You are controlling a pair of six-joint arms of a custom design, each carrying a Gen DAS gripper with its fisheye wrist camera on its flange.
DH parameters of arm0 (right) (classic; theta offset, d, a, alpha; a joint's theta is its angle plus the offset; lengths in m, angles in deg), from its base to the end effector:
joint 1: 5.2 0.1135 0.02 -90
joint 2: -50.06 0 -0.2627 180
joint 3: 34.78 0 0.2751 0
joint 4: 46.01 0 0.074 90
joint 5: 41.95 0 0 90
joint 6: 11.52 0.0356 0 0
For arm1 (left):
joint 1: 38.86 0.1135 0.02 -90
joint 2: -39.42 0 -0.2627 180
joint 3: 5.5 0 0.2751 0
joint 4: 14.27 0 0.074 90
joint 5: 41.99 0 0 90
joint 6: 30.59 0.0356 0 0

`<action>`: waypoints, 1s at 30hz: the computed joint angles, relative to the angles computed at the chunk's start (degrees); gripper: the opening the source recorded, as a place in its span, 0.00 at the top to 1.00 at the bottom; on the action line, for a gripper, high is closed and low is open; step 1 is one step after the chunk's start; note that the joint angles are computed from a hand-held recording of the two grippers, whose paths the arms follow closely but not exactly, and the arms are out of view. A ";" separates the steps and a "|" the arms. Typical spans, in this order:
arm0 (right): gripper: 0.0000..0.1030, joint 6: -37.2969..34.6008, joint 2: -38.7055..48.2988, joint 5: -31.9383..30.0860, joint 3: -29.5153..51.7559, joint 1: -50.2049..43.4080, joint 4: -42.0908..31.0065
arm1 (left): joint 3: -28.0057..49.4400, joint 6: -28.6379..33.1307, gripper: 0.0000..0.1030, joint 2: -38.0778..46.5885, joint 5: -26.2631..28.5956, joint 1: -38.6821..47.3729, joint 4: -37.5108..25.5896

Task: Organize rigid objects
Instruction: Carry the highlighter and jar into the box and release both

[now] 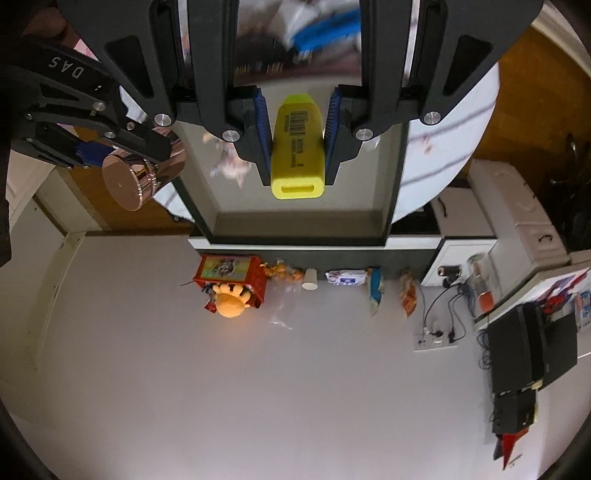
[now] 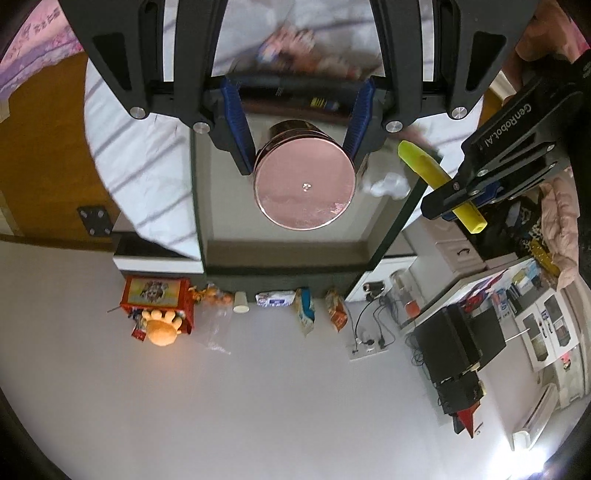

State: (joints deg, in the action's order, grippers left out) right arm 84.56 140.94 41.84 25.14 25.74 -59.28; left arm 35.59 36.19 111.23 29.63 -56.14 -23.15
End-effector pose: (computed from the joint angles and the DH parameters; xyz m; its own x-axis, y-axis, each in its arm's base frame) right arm 0.2882 0.1772 0.1583 -0.6561 -0.2705 -0.7045 -0.5110 0.8462 0.1509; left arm 0.2492 -0.0658 0.1538 -0.5790 -0.2117 -0.7873 -0.1941 0.9737 -0.1191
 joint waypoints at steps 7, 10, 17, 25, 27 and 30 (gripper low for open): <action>0.52 -1.71 17.30 -0.30 17.43 -2.82 -3.21 | 15.28 2.95 0.76 21.81 5.15 5.58 3.43; 0.51 -2.31 24.34 -0.28 25.20 -3.43 -6.46 | 22.29 3.03 0.76 30.08 7.47 7.77 1.90; 0.51 -3.78 38.05 0.66 41.26 -3.74 -15.84 | 31.91 2.60 0.74 40.40 9.76 9.38 -3.63; 0.41 -2.77 38.80 3.62 41.67 -3.71 -16.43 | 32.00 1.27 0.27 39.39 6.81 9.87 -6.26; 0.34 -2.32 37.31 2.22 40.09 -4.29 -15.38 | 29.94 1.02 0.18 37.10 6.25 10.46 -5.60; 0.23 -1.85 33.45 3.21 35.65 -4.11 -12.41 | 26.43 1.44 0.10 32.69 5.87 10.60 -4.93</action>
